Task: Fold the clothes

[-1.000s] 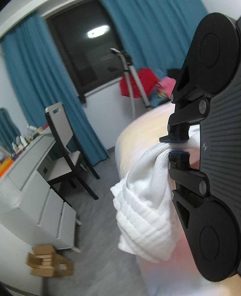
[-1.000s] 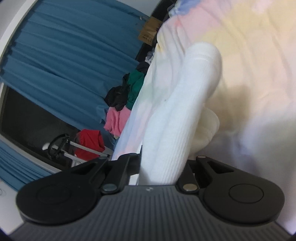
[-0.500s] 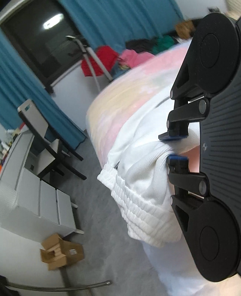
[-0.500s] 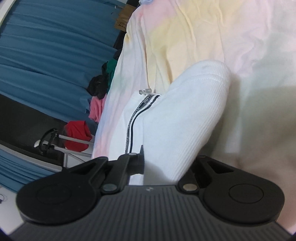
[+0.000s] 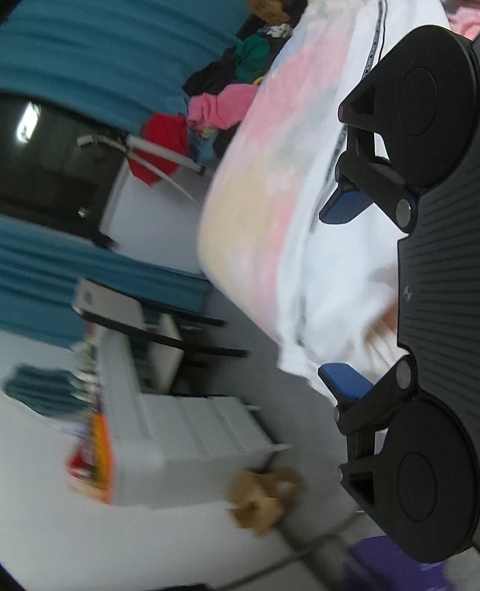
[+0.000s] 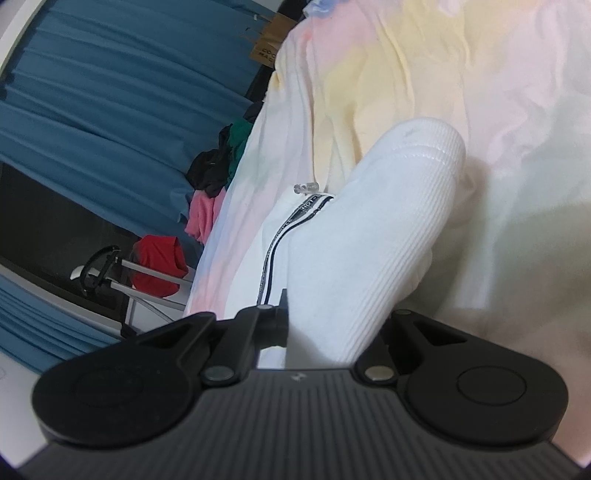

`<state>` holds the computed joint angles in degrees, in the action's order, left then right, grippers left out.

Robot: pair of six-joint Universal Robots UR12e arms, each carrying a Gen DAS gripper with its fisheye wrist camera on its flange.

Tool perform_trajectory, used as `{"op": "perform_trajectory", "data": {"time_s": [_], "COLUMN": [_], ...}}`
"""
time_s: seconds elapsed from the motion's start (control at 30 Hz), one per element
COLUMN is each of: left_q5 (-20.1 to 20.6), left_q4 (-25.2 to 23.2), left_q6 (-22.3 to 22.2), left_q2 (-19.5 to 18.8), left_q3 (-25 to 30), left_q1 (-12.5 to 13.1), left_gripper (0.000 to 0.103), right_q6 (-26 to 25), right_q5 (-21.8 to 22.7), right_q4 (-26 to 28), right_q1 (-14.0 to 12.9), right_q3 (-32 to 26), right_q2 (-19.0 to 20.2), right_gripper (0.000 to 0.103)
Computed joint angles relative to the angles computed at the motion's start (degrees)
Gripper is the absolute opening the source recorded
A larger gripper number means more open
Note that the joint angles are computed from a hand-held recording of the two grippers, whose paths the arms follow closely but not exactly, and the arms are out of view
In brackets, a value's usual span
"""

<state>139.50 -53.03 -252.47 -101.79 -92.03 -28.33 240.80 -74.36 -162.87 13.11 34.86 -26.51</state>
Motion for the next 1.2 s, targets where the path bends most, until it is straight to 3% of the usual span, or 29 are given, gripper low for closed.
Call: {"op": "perform_trajectory", "data": {"time_s": [0.2,0.37,0.5,0.6,0.67,0.73,0.87,0.97,1.1,1.2], "left_q5": [1.3,-2.7,-5.1,-8.2,-9.2,-9.6,-9.5,-8.8,-8.7,-8.6], "left_q4": [12.6,22.2,18.9,14.4,13.9,14.0,13.9,13.4,13.5,13.3], "left_q6": [12.6,21.1,24.4,22.2,22.0,22.0,22.1,22.7,22.3,21.7], "left_q2": [-8.7,-16.5,-21.1,-22.5,-22.6,-22.6,-22.5,-22.9,-22.5,-22.6], "left_q3": [5.8,11.0,14.9,15.8,15.4,15.2,14.9,15.2,14.7,14.9], "left_q1": [-0.8,-0.4,0.3,1.2,1.4,1.4,1.6,1.2,1.0,1.0], "left_gripper": [0.089,0.090,0.089,0.090,0.090,0.090,0.094,0.095,0.096,0.096], "right_q6": [-0.3,0.1,0.7,1.0,1.5,3.2,5.0,8.0,12.1,13.8], "right_q5": [-0.1,0.4,0.9,1.8,3.4,6.4,10.5,11.8,9.8,8.4], "right_q4": [-1.2,-2.1,-2.2,-2.0,-0.5,0.9,-0.4,-3.9,-11.6,-14.0], "right_q1": [-0.1,-0.4,-0.5,-0.6,-0.9,-1.3,-1.8,-2.0,-1.9,-1.8], "right_q3": [0.8,2.4,2.7,2.2,1.4,-0.1,-3.4,-7.0,-9.0,-9.1], "right_q2": [-0.2,-0.8,-0.8,-0.5,0.0,1.1,3.8,6.3,8.1,8.4], "right_gripper": [0.014,0.014,0.014,0.016,0.021,0.040,0.047,0.049,0.049,0.049]}}
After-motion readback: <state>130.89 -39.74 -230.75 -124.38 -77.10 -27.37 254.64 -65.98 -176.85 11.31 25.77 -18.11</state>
